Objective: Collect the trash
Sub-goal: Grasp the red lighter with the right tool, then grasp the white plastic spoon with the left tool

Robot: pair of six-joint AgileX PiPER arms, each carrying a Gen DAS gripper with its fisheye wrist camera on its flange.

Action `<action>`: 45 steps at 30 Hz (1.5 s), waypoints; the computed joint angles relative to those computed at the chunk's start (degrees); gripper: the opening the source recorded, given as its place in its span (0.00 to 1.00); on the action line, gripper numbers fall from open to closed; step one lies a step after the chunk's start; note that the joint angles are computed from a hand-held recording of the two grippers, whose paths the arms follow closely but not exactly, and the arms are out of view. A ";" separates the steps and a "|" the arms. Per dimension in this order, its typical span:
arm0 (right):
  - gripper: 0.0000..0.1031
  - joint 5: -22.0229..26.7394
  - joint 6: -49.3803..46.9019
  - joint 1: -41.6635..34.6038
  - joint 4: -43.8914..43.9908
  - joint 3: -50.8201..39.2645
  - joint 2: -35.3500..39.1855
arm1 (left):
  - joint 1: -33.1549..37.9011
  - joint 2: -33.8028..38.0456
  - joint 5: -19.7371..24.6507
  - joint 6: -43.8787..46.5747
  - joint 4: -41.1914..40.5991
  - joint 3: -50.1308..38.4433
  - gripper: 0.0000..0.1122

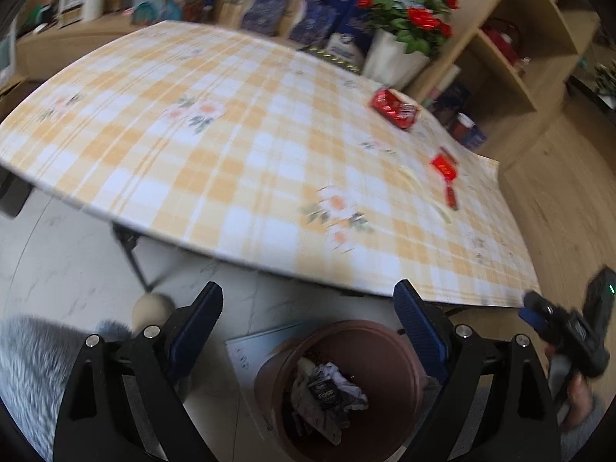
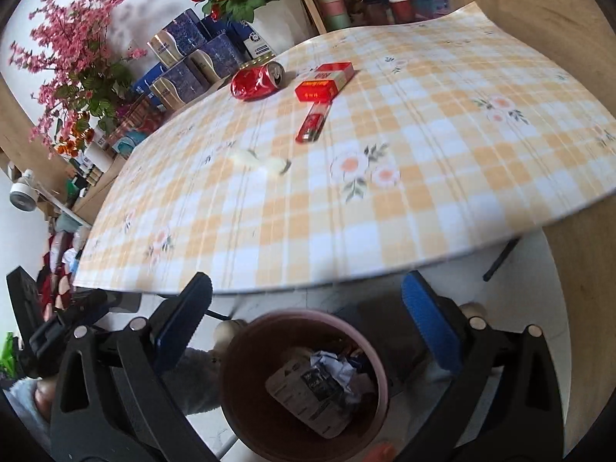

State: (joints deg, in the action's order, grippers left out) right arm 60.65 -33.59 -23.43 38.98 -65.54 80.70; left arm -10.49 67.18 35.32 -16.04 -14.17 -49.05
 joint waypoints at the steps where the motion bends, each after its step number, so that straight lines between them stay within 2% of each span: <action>1: 0.95 0.64 1.26 0.69 -1.59 -2.59 1.80 | 0.15 1.00 0.06 2.63 -2.25 -1.20 0.78; 5: 0.95 -6.46 7.87 4.97 -10.57 -9.42 6.32 | 1.07 7.04 2.81 9.91 -10.50 -7.20 0.64; 8: 0.94 -6.64 9.63 6.34 -10.91 -16.18 12.85 | 1.76 12.12 4.99 11.50 -14.72 -11.88 0.55; 10: 0.92 -7.53 12.04 8.94 -13.90 -21.82 17.88 | 1.45 15.45 6.01 11.11 -15.39 -15.29 0.53; 14: 0.86 -6.49 17.29 13.65 -18.16 -33.33 27.68 | 0.00 20.20 6.86 10.16 -14.34 -20.59 0.50; 16: 0.76 -5.94 19.79 15.69 -20.13 -37.24 31.03 | -0.72 21.57 6.93 10.21 -14.49 -21.70 0.49; 19: 0.67 -2.52 25.54 18.17 -23.53 -46.99 38.25 | -1.43 22.82 6.82 10.26 -14.70 -22.14 0.47; 23: 0.57 0.43 31.24 20.32 -27.97 -55.57 43.71 | -1.68 24.02 6.33 10.33 -15.37 -22.42 0.47; 25: 0.47 1.57 32.20 22.08 -32.27 -58.53 45.35 | -1.99 25.02 6.32 10.34 -15.55 -23.33 0.45; 26: 0.44 1.53 32.16 23.06 -34.77 -58.64 45.48 | -2.30 25.57 6.37 10.13 -15.39 -23.97 0.44; 28: 0.26 -0.12 28.91 23.34 -34.13 -56.36 44.33 | -2.97 26.96 6.33 10.62 -15.75 -25.60 0.40; 30: 0.26 -1.79 26.95 23.65 -34.43 -53.17 42.47 | -3.71 28.54 6.37 11.58 -16.51 -27.53 0.37; 36: 0.26 -6.97 18.50 20.31 -24.14 -41.29 34.66 | -6.16 36.21 7.85 10.59 -16.68 -37.55 0.35; 40: 0.25 -9.68 14.03 17.77 -19.11 -34.42 29.23 | -8.14 43.01 10.73 7.45 -14.57 -46.82 0.35; 42: 0.25 -10.32 12.60 15.79 -16.37 -31.49 26.87 | -9.69 46.01 12.09 3.96 -10.54 -51.29 0.35; 43: 0.25 -10.62 11.97 14.90 -15.23 -30.31 26.00 | -11.01 48.01 13.10 0.12 -5.99 -54.53 0.36; 45: 0.25 -11.53 10.28 12.93 -12.51 -27.36 23.81 | -12.55 50.86 14.79 -5.09 -0.75 -58.97 0.44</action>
